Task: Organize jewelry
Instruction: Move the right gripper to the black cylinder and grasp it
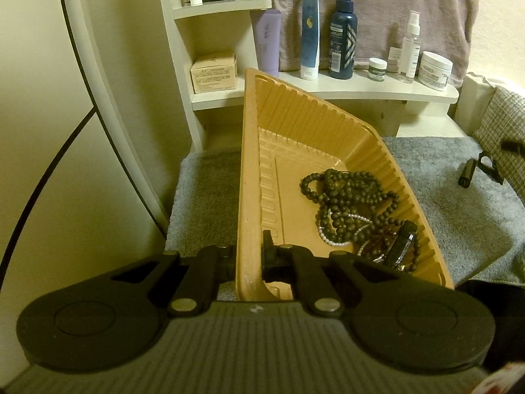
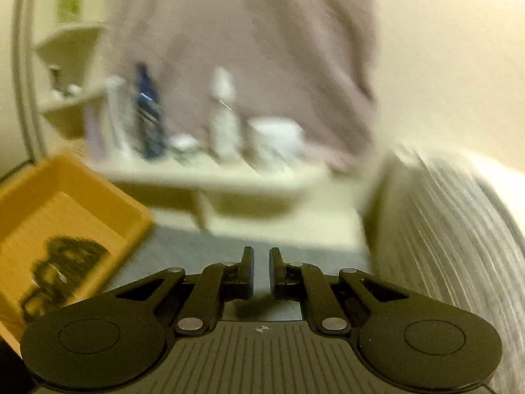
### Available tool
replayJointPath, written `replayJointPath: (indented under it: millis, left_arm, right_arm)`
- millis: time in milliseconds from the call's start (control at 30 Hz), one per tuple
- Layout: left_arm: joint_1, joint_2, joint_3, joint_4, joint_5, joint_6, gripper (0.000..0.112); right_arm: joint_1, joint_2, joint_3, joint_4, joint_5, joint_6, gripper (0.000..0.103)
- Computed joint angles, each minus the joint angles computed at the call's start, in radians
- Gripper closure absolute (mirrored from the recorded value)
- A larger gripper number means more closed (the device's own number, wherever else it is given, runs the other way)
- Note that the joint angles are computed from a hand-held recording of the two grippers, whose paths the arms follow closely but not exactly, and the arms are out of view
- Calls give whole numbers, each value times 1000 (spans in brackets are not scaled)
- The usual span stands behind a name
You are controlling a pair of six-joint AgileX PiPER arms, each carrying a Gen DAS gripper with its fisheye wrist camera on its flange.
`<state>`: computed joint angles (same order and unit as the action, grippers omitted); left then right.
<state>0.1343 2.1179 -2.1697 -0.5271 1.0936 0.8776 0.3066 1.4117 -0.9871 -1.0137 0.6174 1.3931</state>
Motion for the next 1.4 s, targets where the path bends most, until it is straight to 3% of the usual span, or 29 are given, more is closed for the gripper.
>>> replayJointPath:
  millis: [100, 200, 233, 433, 600, 867, 933, 1000, 1100, 1400]
  left_arm:
    - [-2, -3, 3, 3, -3, 0, 106]
    - [-2, -4, 5, 5, -4, 0, 106]
    - [-3, -4, 4, 6, -4, 0, 106]
    - [-5, -5, 1, 14, -4, -1, 106]
    - [-10, -8, 5, 22, -10, -5, 107]
    - [-13, -14, 12, 27, -13, -4, 107]
    - [-13, -15, 12, 28, -13, -1, 107]
    - [-12, -10, 2, 28, -7, -1, 106]
    - [-13, -8, -2, 30, -4, 0, 106]
    - [-16, -10, 1, 38, -8, -9, 107]
  right_arm:
    - [-1, -14, 44, 34, 21, 43, 87]
    - [1, -20, 80, 9, 11, 126, 60]
    - [6, -22, 91, -14, 13, 161, 55]
    - [21, 12, 88, -67, 93, 185, 52]
    - [-25, 42, 89, -88, 84, 142, 51]
    - [-98, 47, 92, -82, -145, 105, 47]
    - [-102, 68, 75, -77, -184, 111, 31]
    - [-95, 95, 54, -99, -193, 120, 24]
    - [-101, 140, 20, -100, -221, 31, 24]
    - [-215, 249, -71, 205, -315, -501, 23]
